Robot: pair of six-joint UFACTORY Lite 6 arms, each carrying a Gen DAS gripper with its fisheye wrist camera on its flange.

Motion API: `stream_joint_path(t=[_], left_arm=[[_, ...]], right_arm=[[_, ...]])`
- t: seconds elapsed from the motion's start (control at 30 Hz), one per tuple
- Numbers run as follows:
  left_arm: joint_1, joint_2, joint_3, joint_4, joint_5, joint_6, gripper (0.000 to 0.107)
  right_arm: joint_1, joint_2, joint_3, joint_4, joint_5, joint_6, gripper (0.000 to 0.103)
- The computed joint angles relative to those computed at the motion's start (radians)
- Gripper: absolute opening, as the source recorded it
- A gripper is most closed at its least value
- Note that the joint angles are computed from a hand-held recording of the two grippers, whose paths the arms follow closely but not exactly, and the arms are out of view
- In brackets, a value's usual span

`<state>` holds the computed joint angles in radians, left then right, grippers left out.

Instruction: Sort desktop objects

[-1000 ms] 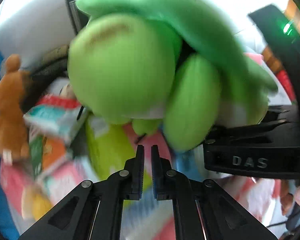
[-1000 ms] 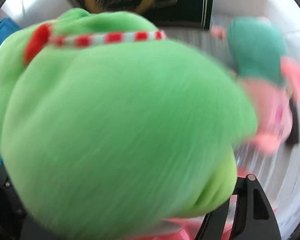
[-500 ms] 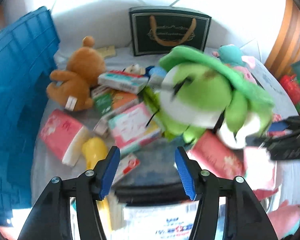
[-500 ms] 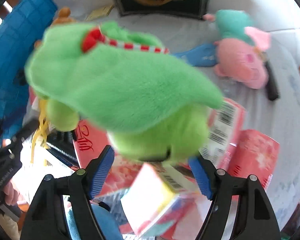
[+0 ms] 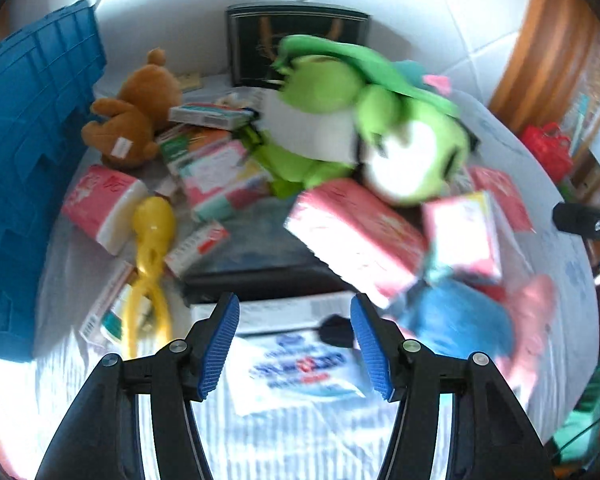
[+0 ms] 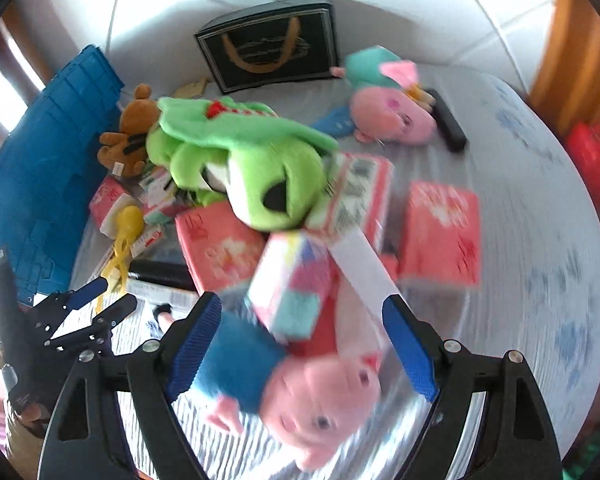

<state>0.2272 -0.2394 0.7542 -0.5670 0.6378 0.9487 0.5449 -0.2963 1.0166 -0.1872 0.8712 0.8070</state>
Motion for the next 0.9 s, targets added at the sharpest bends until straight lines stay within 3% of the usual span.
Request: stream_joint_path(t=[0.23, 0.43, 0.53, 0.7, 0.9], left_arm=[[-0.131, -0.195, -0.145, 0.036, 0.028, -0.073, 0.065], [-0.200, -0.252, -0.199, 0.100, 0.012, -0.175, 0.065], [-0.160, -0.252, -0.199, 0.099, 0.012, -0.164, 0.065], [0.017, -0.175, -0.173, 0.056, -0.015, -0.045, 0.065], [0.138, 0.017, -0.113, 0.016, -0.106, 0.001, 0.065]], right_arm=[[0.096, -0.289, -0.290, -0.006, 0.043, 0.193, 0.083], [0.143, -0.425, -0.417, 0.006, 0.049, 0.274, 0.085], [0.190, -0.440, -0.421, -0.025, 0.053, 0.316, 0.091], [0.288, -0.382, -0.354, -0.112, 0.070, 0.365, 0.091], [0.187, -0.322, -0.375, -0.061, -0.021, 0.279, 0.091]])
